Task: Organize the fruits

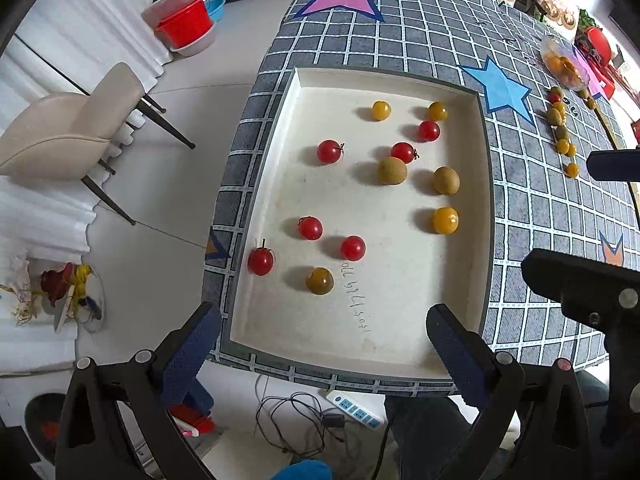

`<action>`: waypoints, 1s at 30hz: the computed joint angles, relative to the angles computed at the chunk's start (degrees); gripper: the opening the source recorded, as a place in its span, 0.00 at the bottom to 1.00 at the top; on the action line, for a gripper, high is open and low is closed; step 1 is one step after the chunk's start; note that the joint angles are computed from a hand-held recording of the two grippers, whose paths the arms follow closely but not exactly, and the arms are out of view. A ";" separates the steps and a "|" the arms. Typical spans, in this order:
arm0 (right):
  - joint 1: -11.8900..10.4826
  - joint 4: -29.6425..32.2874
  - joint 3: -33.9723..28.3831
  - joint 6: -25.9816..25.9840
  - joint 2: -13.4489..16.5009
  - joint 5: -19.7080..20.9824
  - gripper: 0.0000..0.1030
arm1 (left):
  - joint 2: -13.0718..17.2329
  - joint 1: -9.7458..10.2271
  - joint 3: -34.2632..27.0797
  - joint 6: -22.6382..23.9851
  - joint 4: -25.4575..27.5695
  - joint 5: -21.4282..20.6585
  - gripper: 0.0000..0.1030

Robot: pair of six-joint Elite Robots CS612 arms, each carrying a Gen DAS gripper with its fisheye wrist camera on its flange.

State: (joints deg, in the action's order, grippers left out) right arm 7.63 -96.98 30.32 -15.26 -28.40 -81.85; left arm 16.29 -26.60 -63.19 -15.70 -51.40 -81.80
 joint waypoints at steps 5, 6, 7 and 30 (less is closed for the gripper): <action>0.12 0.16 -0.14 0.01 0.07 -0.03 1.00 | 0.04 -0.02 -0.08 0.05 0.08 0.05 1.00; 0.15 0.20 -0.16 -0.08 0.08 -0.06 1.00 | 0.03 -0.02 -0.05 0.04 0.08 0.05 1.00; 0.17 0.21 -0.18 -0.17 0.10 -0.09 1.00 | 0.03 -0.02 -0.05 0.04 0.08 0.05 1.00; 0.30 0.72 -0.97 0.19 0.57 -0.13 1.00 | 0.06 0.09 0.14 0.55 -0.05 -0.15 1.00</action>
State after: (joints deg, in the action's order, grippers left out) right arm 7.93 -96.26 29.35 -15.07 -27.83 -81.98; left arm 16.35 -26.51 -63.06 -15.15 -51.45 -81.95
